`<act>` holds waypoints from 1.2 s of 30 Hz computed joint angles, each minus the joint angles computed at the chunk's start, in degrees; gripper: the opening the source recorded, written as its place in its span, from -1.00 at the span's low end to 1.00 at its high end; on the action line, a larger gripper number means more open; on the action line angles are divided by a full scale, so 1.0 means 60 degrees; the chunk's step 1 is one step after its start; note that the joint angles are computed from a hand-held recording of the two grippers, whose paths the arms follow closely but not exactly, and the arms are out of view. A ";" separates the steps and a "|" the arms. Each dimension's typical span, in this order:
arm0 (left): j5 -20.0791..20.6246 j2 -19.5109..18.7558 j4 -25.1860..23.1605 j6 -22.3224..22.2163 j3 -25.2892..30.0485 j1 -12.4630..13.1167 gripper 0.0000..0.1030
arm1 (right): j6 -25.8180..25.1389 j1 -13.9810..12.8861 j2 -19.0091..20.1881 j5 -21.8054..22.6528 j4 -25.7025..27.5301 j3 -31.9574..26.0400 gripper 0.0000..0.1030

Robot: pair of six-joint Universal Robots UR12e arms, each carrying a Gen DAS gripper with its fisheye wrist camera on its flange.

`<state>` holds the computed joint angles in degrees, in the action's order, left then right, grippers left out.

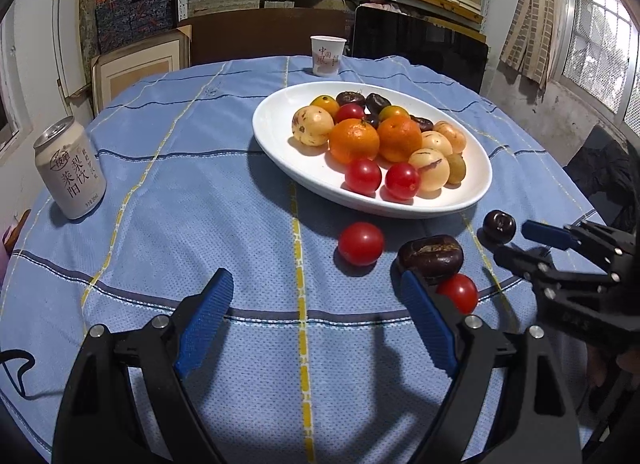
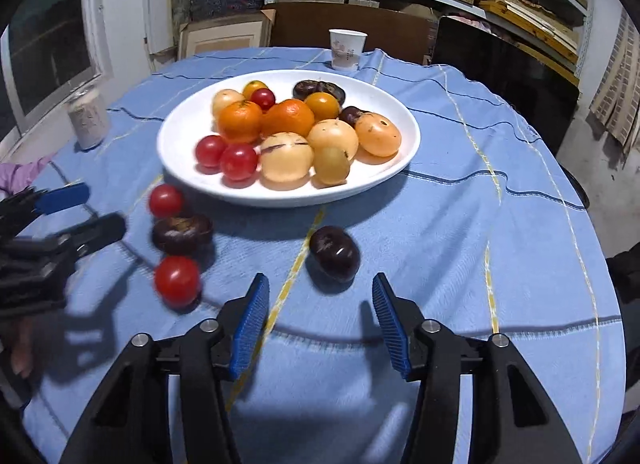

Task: Organize fruits
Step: 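Grasp a dark purple round fruit with the right gripper, then grasp a red tomato with the left gripper while the right gripper holds its fruit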

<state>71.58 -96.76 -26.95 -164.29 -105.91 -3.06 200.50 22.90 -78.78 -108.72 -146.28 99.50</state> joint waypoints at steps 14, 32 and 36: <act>-0.0221 0.0028 -0.0045 0.0253 -0.0029 0.0009 0.62 | 0.0368 -0.0231 -0.0245 0.1025 -0.0772 0.0433 -0.42; 0.0152 0.0180 -0.1168 0.1023 0.0016 -0.0883 0.40 | 0.0983 0.0083 -0.0616 -0.0617 -0.1691 0.1007 -0.41; 0.0003 0.0051 -0.1797 0.1040 0.0233 -0.0931 -0.27 | 0.1158 0.0046 -0.0667 -0.0577 -0.1705 0.1073 -0.40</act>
